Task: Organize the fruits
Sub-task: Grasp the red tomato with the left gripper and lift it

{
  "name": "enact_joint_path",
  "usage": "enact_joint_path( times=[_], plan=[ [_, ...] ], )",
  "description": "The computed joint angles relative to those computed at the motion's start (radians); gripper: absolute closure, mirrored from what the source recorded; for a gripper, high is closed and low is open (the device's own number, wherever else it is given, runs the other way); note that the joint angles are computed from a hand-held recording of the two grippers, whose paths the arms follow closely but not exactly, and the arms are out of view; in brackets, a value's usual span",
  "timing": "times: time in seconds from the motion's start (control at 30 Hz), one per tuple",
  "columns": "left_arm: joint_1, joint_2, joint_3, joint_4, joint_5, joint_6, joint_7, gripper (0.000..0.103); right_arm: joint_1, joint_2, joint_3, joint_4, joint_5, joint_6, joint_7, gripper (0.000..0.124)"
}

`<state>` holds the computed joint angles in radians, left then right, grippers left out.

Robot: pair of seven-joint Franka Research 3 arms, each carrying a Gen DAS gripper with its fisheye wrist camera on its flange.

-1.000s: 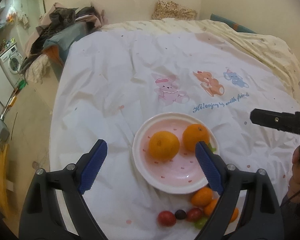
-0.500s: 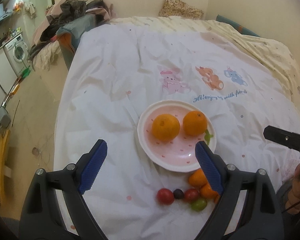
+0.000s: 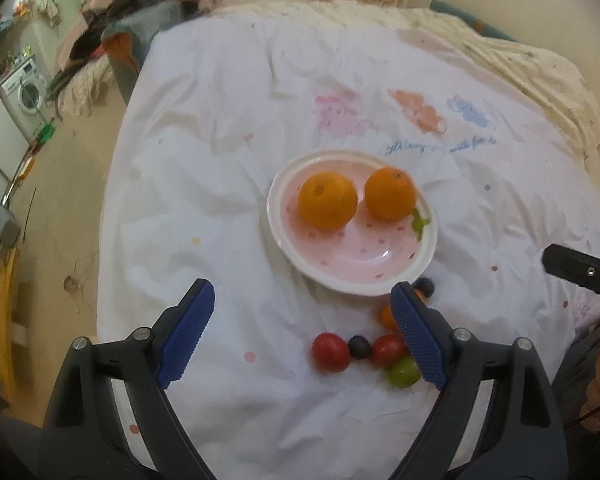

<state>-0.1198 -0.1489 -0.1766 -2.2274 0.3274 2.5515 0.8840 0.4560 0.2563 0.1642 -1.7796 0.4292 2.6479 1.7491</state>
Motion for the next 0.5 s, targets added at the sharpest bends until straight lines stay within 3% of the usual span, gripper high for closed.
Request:
enact_joint_path(
  times=[0.2,0.3,0.37,0.43,0.5],
  plan=[
    [-0.012,0.066,0.021,0.037,-0.163,-0.115,0.112,0.017,0.003,0.021,-0.018,0.015,-0.031,-0.021,0.078,0.038],
    [-0.014,0.11,0.022,0.061,-0.249,-0.164,0.183,0.028,-0.007,0.038,-0.013,0.031,-0.012,-0.035,0.09,0.038],
    [-0.011,0.13,0.021,0.069,-0.314,-0.172,0.222,0.047,-0.007,0.046,-0.016,0.041,-0.016,-0.041,0.101,0.038],
    [-0.009,0.16,0.016,0.086,-0.368,-0.189,0.259,0.054,-0.006,0.055,-0.018,0.051,-0.026,-0.049,0.111,0.038],
    [-0.009,0.182,0.009,0.101,-0.379,-0.2,0.275,0.054,-0.005,0.061,-0.02,0.059,-0.036,-0.055,0.117,0.038]
  ],
)
